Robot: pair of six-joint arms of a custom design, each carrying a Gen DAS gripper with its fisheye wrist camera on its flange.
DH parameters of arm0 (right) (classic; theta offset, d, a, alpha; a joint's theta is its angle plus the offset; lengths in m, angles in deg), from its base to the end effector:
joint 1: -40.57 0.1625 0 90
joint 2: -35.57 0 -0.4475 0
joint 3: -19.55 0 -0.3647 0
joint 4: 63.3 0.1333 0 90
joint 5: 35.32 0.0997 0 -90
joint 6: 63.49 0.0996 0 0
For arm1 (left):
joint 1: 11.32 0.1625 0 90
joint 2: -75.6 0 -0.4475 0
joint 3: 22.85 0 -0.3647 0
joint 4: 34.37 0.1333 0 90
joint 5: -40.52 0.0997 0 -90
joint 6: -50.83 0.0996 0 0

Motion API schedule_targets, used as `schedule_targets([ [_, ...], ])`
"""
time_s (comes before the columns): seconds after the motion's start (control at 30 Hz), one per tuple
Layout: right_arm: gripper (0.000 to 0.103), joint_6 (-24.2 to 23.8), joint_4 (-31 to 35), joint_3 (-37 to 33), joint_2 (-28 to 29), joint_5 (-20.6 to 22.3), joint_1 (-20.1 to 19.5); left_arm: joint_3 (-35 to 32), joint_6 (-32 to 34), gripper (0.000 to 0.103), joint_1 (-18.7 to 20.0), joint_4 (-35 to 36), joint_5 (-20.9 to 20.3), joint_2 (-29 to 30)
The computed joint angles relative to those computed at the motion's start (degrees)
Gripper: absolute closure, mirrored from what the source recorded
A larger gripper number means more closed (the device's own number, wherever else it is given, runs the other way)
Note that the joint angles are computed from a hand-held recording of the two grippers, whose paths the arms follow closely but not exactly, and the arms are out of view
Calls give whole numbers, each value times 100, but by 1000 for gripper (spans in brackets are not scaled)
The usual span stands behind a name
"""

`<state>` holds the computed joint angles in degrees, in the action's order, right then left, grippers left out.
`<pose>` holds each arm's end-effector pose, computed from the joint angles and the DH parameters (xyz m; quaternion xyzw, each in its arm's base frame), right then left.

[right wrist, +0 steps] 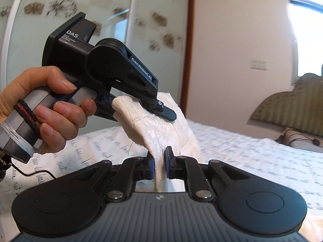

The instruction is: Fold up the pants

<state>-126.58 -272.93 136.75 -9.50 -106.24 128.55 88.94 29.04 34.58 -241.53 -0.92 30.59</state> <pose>0.1458 -0.5702 0.1421 0.5161 -0.7436 0.4164 0.0859 -0.2505 -0.5573 0.1786 -0.0121 0.8431 -0.5279 0.1013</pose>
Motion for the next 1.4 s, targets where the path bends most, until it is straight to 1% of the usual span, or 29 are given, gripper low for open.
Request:
schedule_targets([
  [0.2,93,233,-659,261,-195,319,-356,-873,327,91,-199,496,-215,621],
  [0.4,93,583,-917,372,-486,388,-705,-1890,685,91,-253,1130,-440,1394],
  [0.57,93,935,-822,311,-781,304,-947,-2558,669,91,-159,1691,-753,1883],
  [0.73,93,1169,-818,441,-980,280,-1216,-3112,648,91,-100,2243,-900,2271],
  [0.83,93,1390,-775,597,-1162,376,-1399,-3420,701,91,-81,2514,-963,2467],
  [1.0,93,1571,-883,673,-1258,358,-1604,-3949,763,91,-41,2984,-1160,2794],
  [1.17,93,1907,-844,710,-1391,247,-1777,-4517,767,91,26,3500,-1381,3169],
  [1.27,93,2172,-726,787,-1504,227,-1912,-4888,739,91,48,3837,-1427,3417],
  [1.4,93,2498,-508,764,-1588,214,-2051,-5218,711,91,77,4109,-1440,3650],
])
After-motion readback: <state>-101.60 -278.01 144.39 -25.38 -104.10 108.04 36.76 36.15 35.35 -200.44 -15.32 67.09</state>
